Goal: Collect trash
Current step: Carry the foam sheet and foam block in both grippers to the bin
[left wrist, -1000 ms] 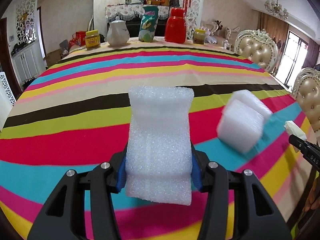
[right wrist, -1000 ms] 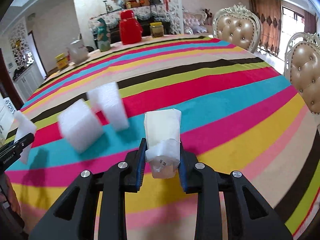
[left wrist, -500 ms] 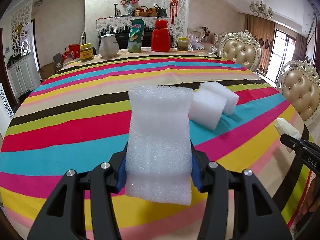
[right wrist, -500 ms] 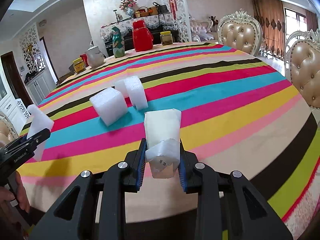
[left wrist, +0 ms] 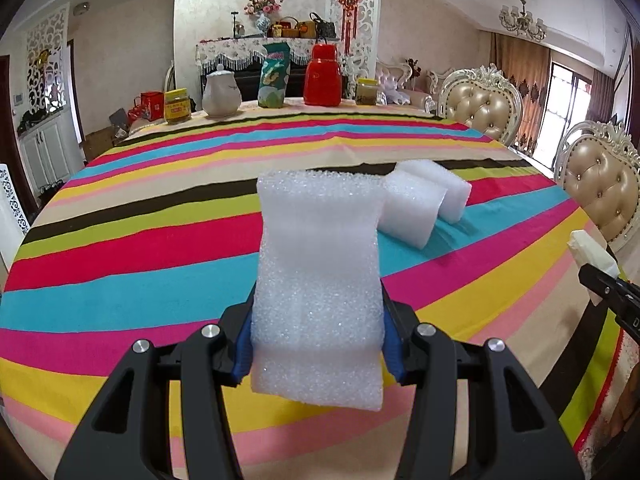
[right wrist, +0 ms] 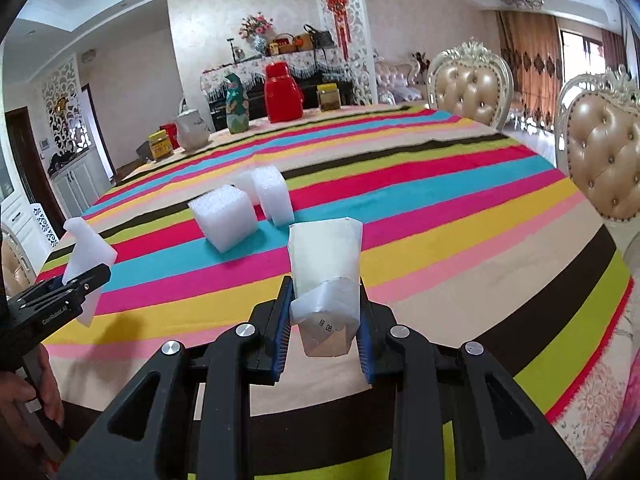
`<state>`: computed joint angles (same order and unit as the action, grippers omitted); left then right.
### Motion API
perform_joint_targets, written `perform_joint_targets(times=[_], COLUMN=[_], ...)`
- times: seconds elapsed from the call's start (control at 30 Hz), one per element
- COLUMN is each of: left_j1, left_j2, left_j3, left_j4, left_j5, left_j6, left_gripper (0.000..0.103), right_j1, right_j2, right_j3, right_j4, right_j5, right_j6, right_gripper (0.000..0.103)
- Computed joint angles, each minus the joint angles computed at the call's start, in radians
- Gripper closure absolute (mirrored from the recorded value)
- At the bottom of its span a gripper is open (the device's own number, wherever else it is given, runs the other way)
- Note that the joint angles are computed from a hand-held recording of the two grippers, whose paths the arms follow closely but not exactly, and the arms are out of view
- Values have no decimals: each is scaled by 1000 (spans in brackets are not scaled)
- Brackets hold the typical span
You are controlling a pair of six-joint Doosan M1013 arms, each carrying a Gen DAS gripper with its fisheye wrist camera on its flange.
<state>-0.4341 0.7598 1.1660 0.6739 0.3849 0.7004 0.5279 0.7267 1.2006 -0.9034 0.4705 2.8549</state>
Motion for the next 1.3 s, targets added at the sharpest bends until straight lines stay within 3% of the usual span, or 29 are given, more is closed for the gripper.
perform_joint_targets(times=[0.3, 0.57, 0.67, 0.9, 1.13, 1.3], left_j1=[-5, -9, -9, -28, -61, -82], left_j2=[-35, -40, -46, -65, -60, -51], left_j3=[68, 81, 89, 118, 117, 103], left_j4=[167, 189, 133, 138, -26, -221], left_j5=[-46, -68, -92, -148, -180, -185], left_j6=[-166, -166, -119, -96, 121, 350], left_gripper=[54, 54, 54, 54, 54, 54], right_j1=[5, 9, 13, 19, 16, 16], right_j2=[-19, -35, -45, -75, -122, -159], right_j3=[45, 66, 79, 132, 220, 291], right_j4=[-100, -113, -137, -205, -294, -395], right_j5=[-12, -21, -25, -30, -42, -29], right_j6=[135, 150, 158, 195, 305, 430], right_gripper=[75, 75, 75, 75, 75, 75])
